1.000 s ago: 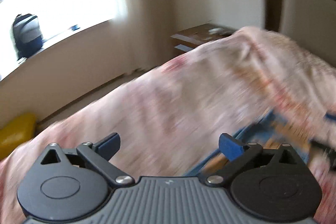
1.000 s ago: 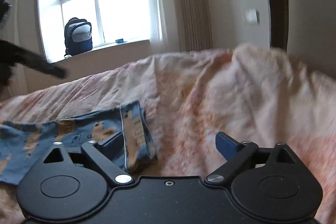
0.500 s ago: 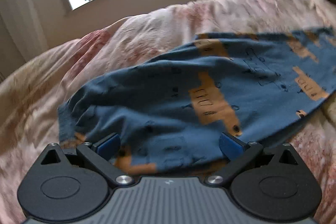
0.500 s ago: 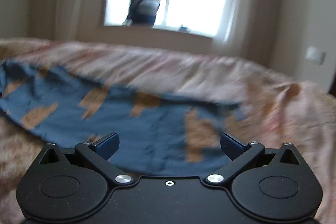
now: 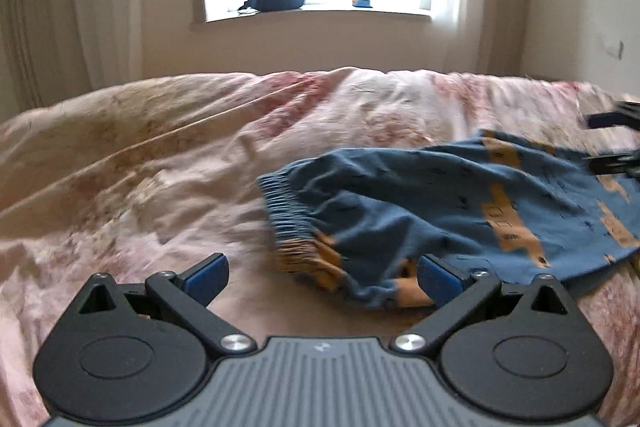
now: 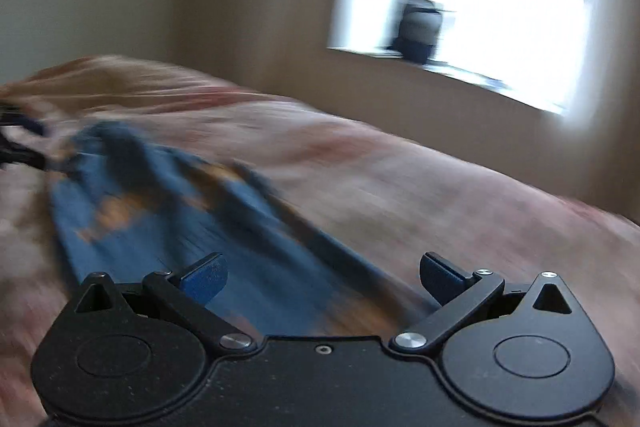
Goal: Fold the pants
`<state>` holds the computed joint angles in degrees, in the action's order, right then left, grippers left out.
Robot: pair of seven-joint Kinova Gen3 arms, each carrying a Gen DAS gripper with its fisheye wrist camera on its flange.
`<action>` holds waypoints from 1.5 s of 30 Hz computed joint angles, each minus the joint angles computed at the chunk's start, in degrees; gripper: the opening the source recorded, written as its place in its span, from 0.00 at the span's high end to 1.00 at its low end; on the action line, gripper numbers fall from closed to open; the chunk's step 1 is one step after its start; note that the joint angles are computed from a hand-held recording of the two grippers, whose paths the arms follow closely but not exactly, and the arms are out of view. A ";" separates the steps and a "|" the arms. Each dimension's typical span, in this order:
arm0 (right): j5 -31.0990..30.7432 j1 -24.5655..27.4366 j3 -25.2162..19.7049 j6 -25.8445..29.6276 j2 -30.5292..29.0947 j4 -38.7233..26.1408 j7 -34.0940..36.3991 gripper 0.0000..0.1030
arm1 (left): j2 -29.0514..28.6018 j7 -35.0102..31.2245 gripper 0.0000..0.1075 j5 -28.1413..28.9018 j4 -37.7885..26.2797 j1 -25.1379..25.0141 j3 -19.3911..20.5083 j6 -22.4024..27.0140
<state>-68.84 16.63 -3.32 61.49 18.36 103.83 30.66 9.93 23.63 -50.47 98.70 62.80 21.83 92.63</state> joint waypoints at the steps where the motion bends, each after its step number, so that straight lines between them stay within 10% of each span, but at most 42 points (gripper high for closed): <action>1: 2.14 -2.00 -2.50 -0.25 0.61 -1.63 -2.33 0.01 | -0.58 1.14 0.05 -0.23 0.93 0.17 0.01 -0.39; 9: 15.18 -16.52 -14.86 -14.24 5.81 -9.29 -10.17 0.02 | -5.11 8.35 0.05 -1.79 8.30 -2.60 1.04 -7.83; 13: 20.44 -12.55 -20.88 -18.12 10.16 -11.92 -15.85 0.01 | -9.55 15.70 0.05 -1.84 13.79 -6.62 1.81 -15.63; 26: 14.83 -14.28 -15.19 -14.40 11.80 -12.05 -14.08 0.01 | -22.09 33.71 0.37 -3.05 27.24 -16.56 -0.44 -40.93; 29: 13.35 -15.93 -12.79 -13.63 11.76 -12.07 -13.56 0.01 | -20.37 29.94 0.76 1.70 24.56 -18.71 0.33 -38.64; 35: 3.97 -23.99 -0.67 -11.20 10.07 -9.24 -5.61 0.01 | -18.56 27.48 0.87 3.01 17.77 -24.10 10.57 -27.58; 40: -5.87 -13.93 -9.31 -15.67 2.29 0.88 6.04 0.01 | -16.70 28.25 0.87 2.70 11.42 -24.00 16.15 -17.50; 45: -6.43 -1.63 -15.21 -10.74 0.22 6.89 16.79 0.01 | -13.44 23.75 0.87 8.56 8.79 -18.73 10.33 -14.64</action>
<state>-75.26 15.00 -18.52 50.75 18.58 110.71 47.45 -3.51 47.37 -41.91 107.48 44.08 32.15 78.00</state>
